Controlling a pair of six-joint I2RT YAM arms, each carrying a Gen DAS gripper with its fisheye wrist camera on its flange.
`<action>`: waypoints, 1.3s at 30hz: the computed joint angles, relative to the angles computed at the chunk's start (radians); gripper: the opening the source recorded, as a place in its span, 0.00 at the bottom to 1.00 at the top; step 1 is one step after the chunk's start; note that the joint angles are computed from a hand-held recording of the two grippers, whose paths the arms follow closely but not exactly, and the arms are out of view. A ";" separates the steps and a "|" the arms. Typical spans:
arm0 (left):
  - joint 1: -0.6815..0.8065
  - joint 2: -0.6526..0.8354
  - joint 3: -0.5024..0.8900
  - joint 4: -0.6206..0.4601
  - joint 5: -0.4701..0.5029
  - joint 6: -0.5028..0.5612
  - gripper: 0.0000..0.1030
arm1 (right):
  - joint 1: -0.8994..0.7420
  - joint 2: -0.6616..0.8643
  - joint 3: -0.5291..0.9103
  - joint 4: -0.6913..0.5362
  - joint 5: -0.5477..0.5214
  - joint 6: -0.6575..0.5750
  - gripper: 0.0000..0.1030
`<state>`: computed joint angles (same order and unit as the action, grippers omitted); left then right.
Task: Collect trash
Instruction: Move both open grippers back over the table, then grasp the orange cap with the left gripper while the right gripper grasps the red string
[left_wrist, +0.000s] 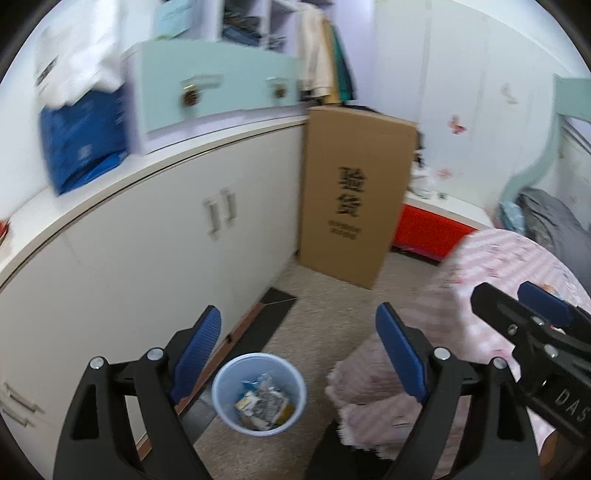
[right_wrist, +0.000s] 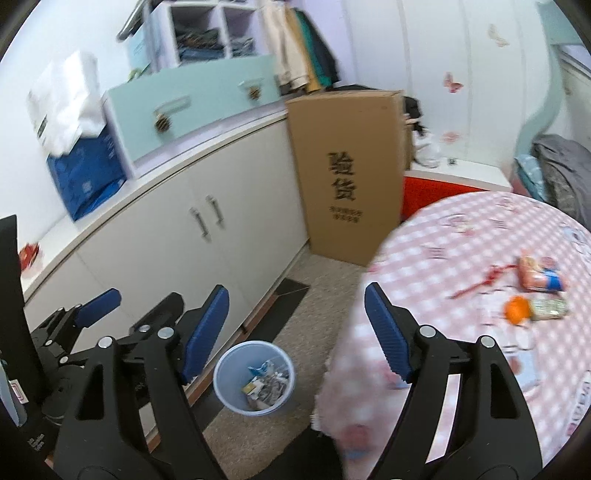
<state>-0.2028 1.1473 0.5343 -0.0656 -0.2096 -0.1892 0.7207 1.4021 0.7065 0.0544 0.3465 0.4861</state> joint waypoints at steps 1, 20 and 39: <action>-0.049 0.013 0.015 -0.006 -0.023 -0.017 0.82 | -0.020 -0.034 -0.025 -0.004 -0.004 -0.003 0.73; -0.592 0.660 0.539 -0.048 -0.104 -0.141 0.82 | -0.993 -0.306 -0.280 -0.088 -0.493 -0.314 0.73; -0.584 0.877 0.762 -0.089 0.042 -0.058 0.28 | -1.020 -0.101 -0.233 -0.013 -0.538 -0.358 0.73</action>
